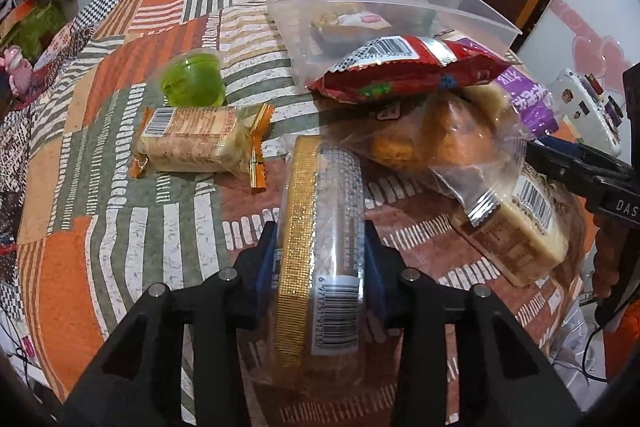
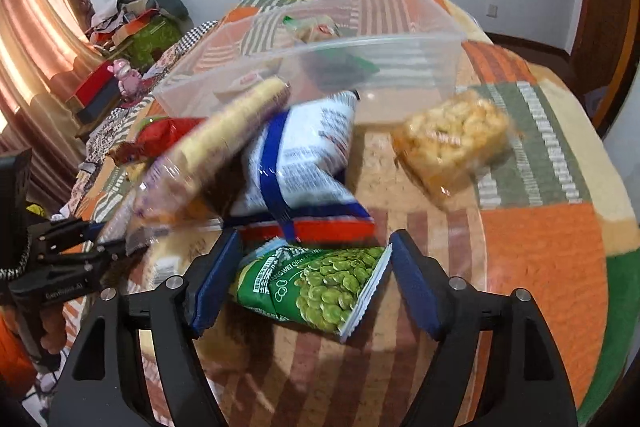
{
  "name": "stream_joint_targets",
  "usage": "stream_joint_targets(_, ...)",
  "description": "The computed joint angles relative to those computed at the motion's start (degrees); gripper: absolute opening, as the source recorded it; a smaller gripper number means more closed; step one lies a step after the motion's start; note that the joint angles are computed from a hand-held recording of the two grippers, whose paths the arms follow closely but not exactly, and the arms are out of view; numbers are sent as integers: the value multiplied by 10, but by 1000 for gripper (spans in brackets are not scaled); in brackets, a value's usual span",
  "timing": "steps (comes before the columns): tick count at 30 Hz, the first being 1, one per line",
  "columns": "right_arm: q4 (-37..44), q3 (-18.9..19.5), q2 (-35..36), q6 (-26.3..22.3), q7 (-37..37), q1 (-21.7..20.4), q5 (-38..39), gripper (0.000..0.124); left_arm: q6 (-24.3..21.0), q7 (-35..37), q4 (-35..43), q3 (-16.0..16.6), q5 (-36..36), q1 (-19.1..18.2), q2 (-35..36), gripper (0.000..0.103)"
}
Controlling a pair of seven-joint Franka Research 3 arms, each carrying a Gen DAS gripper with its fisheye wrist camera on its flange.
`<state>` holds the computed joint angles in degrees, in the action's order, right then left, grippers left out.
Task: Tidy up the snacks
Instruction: 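Grasp the gold-edged biscuit pack with the left tool while the right tool grasps the green pea bag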
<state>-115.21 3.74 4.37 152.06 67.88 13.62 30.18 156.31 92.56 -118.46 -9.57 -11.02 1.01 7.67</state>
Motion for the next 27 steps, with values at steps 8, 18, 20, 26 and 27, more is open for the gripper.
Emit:
stream_joint_targets(8,-19,-10,-26,-12,6,-9,-9,75,5,-32,-13,8,52,-7,-17,37)
stream_joint_targets(18,-58,-13,-50,3,-6,-9,-34,66,1,-36,-37,16,40,-8,-45,36)
stream_joint_targets(20,-57,-14,-48,12,-16,-9,-23,50,3,-36,-41,18,41,-9,-51,36)
stream_joint_targets(26,-56,-13,-48,31,-23,-8,1,36,1,-42,-43,24,41,-11,-62,36)
stream_joint_targets(27,-59,-13,-52,37,-26,-9,3,36,1,-44,-44,25,42,-11,-64,36)
